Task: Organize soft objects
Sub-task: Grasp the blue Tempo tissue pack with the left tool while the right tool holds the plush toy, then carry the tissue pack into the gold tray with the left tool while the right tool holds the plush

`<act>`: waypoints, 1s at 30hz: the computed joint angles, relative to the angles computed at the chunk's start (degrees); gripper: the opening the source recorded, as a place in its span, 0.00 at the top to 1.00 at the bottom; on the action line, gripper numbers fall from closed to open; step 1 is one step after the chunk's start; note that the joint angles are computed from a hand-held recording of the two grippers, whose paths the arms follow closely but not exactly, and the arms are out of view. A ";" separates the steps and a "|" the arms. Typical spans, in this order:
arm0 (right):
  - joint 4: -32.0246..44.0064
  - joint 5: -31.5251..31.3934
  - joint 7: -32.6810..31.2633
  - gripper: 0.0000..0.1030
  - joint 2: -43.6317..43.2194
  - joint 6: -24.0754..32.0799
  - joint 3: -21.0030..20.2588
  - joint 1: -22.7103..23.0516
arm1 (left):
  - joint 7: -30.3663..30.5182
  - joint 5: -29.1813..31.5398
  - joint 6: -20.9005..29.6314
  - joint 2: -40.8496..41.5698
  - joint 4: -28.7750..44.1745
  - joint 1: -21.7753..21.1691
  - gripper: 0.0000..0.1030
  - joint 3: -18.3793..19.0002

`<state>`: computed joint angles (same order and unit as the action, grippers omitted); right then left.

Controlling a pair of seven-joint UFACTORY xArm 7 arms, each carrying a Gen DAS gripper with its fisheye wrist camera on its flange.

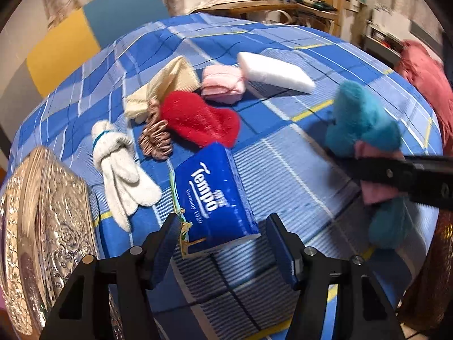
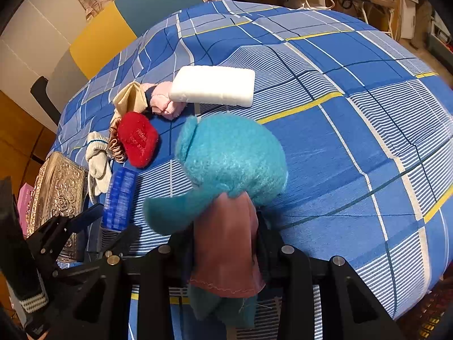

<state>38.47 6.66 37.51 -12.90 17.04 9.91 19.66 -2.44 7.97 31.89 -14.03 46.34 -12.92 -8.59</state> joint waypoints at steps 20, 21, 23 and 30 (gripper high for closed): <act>0.05 -5.36 2.12 0.65 0.35 -0.25 1.23 -1.37 | 13.95 -25.56 -1.66 -24.29 -13.83 -6.22 0.78 10.48; -0.03 -5.72 2.43 0.65 0.32 -0.34 1.37 -1.48 | 14.33 -25.69 -1.08 -26.30 -14.29 -5.93 0.78 10.93; -0.24 -6.55 3.42 0.66 0.19 -0.69 1.71 -1.81 | 15.01 -26.07 0.22 -30.32 -14.97 -5.29 0.78 12.12; -2.11 -3.77 1.93 0.69 -0.55 -5.50 0.50 -0.05 | 17.27 -24.75 4.31 -39.32 -15.62 0.71 0.78 16.98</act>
<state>36.36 2.89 39.44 -13.45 11.54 10.41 19.60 14.83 -16.78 36.20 -53.35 30.72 -12.20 8.39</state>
